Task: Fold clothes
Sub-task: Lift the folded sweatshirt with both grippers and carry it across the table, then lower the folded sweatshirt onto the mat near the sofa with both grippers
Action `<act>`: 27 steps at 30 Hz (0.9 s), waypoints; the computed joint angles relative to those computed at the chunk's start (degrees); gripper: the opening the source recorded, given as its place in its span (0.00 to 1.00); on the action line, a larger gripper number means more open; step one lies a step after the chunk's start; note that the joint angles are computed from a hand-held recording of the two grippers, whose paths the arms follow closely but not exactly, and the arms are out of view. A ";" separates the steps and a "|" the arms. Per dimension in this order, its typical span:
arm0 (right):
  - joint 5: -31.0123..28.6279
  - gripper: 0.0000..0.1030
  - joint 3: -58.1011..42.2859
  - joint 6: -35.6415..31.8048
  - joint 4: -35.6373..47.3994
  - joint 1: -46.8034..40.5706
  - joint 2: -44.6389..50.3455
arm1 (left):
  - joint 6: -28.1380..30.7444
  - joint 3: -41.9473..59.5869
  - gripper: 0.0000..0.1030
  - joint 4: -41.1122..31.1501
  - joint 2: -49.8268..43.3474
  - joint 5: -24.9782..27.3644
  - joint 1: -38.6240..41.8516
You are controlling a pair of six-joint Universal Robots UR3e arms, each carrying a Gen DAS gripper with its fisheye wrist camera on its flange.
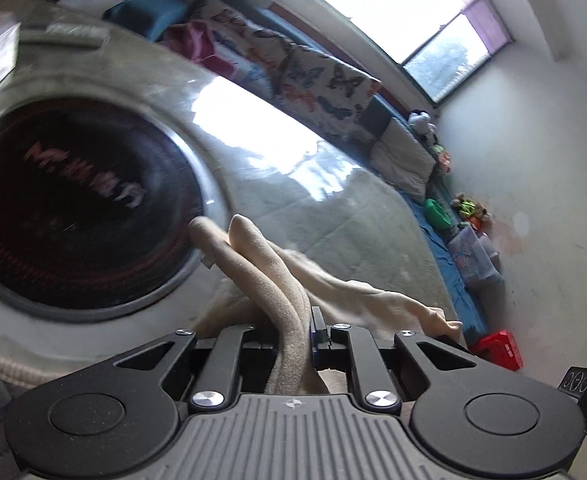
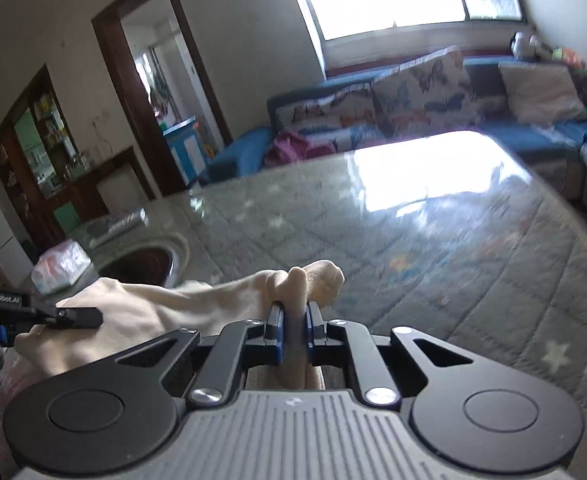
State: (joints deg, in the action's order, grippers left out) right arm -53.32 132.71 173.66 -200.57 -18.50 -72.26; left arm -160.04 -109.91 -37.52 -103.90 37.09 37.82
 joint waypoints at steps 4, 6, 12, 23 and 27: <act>0.78 0.09 4.56 -1.71 0.49 -4.66 -7.45 | -2.22 2.03 0.14 1.88 -0.64 -0.39 -5.13; 1.26 0.09 6.30 -3.01 1.82 -8.13 -11.02 | -3.79 3.48 0.14 3.15 -1.67 -0.47 -8.01; 3.50 0.09 10.46 -8.82 8.99 -20.36 -22.52 | -9.32 9.73 0.14 7.22 -6.80 -0.08 -17.72; -1.60 0.09 13.00 -17.58 10.11 -31.40 -17.90 | -10.71 21.48 0.14 0.09 -17.67 6.85 -31.22; -5.66 0.09 14.50 -18.90 4.20 -30.72 -10.04 | -6.85 19.63 0.17 -1.40 -17.15 11.66 -32.17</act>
State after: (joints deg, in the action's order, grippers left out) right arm -58.98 147.21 154.76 -196.37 -49.23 -82.31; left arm -166.89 -90.28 -38.92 -121.05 48.75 5.65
